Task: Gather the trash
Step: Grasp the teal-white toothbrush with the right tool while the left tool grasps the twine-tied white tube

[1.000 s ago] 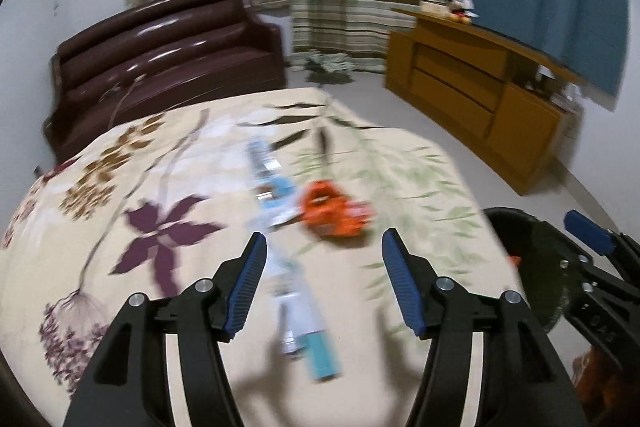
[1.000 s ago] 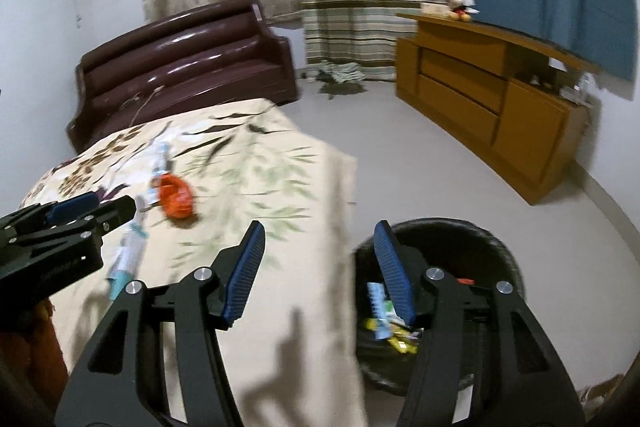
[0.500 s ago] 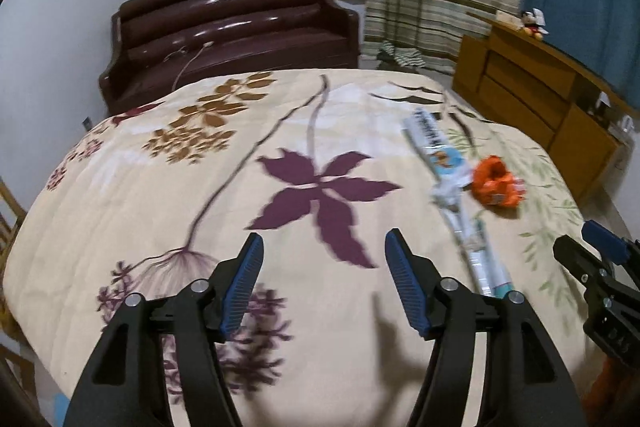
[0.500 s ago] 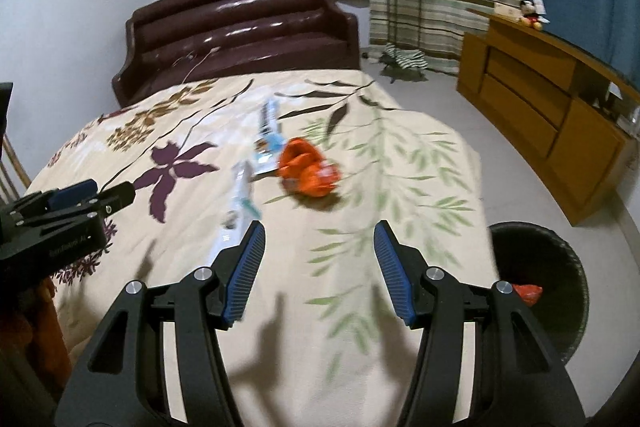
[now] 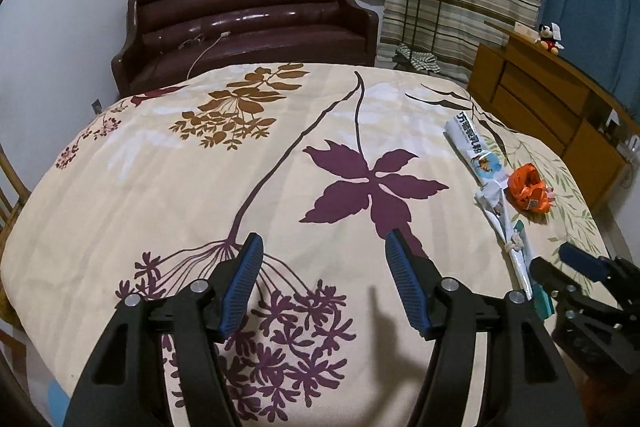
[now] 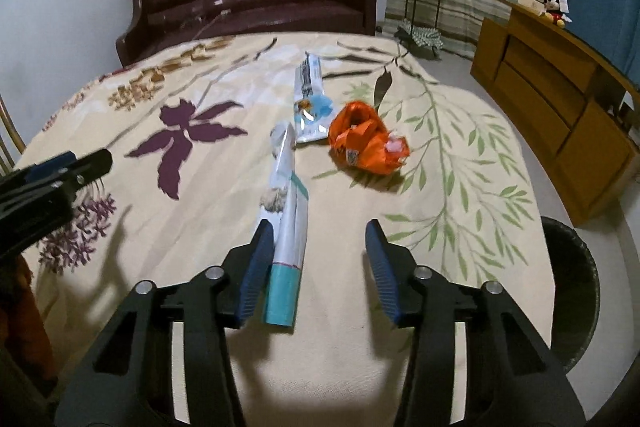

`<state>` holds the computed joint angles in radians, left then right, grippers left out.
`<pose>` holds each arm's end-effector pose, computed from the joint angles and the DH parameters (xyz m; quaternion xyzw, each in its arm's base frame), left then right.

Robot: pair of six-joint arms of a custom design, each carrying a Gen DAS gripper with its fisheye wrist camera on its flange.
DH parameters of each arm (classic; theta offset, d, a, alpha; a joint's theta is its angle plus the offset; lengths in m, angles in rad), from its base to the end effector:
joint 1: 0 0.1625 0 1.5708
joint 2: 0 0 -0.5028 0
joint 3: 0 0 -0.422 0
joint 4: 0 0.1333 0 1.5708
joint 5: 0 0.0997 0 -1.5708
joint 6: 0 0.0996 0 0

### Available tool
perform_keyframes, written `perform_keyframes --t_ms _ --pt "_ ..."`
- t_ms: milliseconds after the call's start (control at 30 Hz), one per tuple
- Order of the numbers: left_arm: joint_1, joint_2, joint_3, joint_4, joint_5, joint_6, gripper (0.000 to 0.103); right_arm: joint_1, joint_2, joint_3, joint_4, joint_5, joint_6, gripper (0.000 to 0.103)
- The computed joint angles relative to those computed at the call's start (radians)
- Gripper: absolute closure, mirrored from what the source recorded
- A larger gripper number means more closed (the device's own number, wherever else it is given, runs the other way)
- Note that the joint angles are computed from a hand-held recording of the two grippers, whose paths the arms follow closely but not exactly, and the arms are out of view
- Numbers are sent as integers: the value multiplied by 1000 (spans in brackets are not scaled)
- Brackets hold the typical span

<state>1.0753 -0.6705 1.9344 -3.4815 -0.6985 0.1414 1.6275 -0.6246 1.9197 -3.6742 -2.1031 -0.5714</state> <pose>-0.1197 -0.6623 0.0816 0.1416 0.8582 -0.3541 0.3436 0.1197 -0.6479 0.0633 0.1757 -0.8756 0.3053 0.3304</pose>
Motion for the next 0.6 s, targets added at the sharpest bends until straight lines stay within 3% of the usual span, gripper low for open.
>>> perform_keyframes --t_ms 300,600 --pt "6 5 -8 32 -35 -16 41 -1 9 -14 54 -20 6 89" --pt "-11 19 -15 68 -69 -42 41 -5 -12 18 24 16 0 93"
